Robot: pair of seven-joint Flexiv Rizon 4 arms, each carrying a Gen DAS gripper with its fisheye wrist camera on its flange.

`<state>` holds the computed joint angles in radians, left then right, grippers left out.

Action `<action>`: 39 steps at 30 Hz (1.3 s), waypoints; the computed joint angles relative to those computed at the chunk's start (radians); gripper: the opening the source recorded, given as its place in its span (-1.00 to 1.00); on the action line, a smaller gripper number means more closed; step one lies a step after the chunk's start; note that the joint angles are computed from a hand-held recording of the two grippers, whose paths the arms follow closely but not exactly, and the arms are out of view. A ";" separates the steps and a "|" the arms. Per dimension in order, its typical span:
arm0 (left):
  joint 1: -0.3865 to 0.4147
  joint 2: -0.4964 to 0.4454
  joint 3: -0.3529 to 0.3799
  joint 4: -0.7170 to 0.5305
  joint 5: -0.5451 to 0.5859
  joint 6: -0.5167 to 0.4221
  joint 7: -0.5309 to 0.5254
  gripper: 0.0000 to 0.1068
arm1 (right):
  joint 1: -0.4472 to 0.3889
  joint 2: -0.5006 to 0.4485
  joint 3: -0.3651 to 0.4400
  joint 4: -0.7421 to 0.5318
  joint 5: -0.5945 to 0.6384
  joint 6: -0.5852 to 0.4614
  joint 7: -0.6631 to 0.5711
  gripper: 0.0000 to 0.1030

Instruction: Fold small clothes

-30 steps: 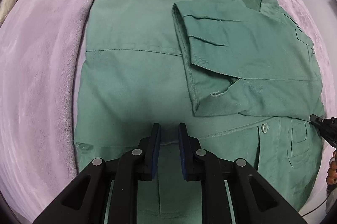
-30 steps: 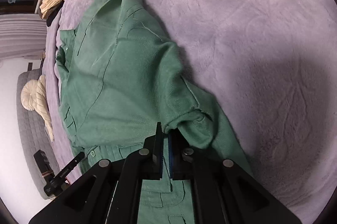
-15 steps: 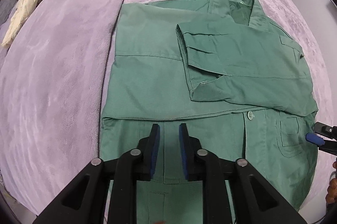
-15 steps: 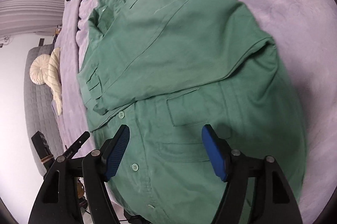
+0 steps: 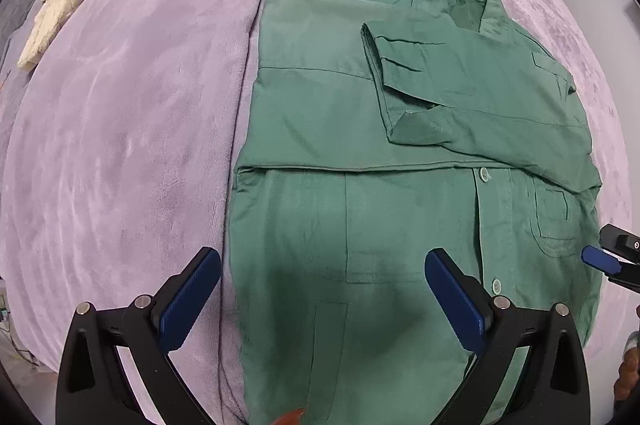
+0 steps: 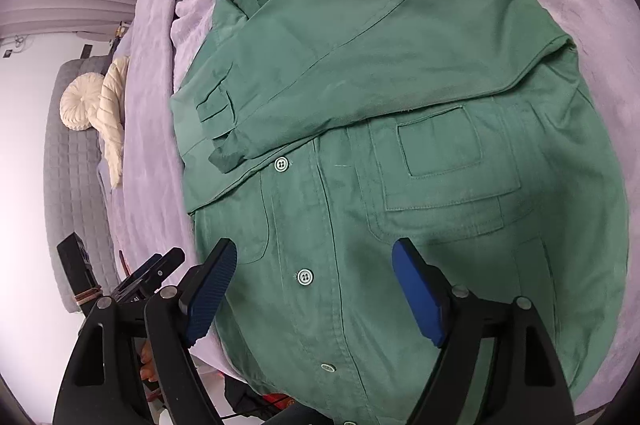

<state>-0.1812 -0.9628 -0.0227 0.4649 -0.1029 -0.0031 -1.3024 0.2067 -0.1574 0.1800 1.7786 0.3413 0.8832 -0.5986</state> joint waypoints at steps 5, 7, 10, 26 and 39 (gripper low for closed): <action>0.019 0.064 -0.004 0.109 0.001 0.041 0.030 0.91 | 0.022 0.018 0.006 0.015 -0.016 0.005 0.074 0.62; 0.029 0.074 -0.006 0.129 -0.004 0.041 0.041 0.91 | 0.032 0.014 0.010 0.010 -0.016 0.006 0.092 0.62; 0.037 0.082 -0.004 0.145 -0.002 0.042 0.054 0.91 | 0.049 -0.002 0.014 -0.007 -0.029 0.002 0.119 0.62; 0.061 0.174 -0.008 0.318 -0.005 0.125 0.184 0.91 | 0.118 0.042 0.029 0.062 -0.172 0.032 0.362 0.62; 0.047 0.344 0.022 0.617 0.029 0.292 0.087 0.91 | 0.087 0.169 0.031 0.179 -0.128 0.040 0.250 0.62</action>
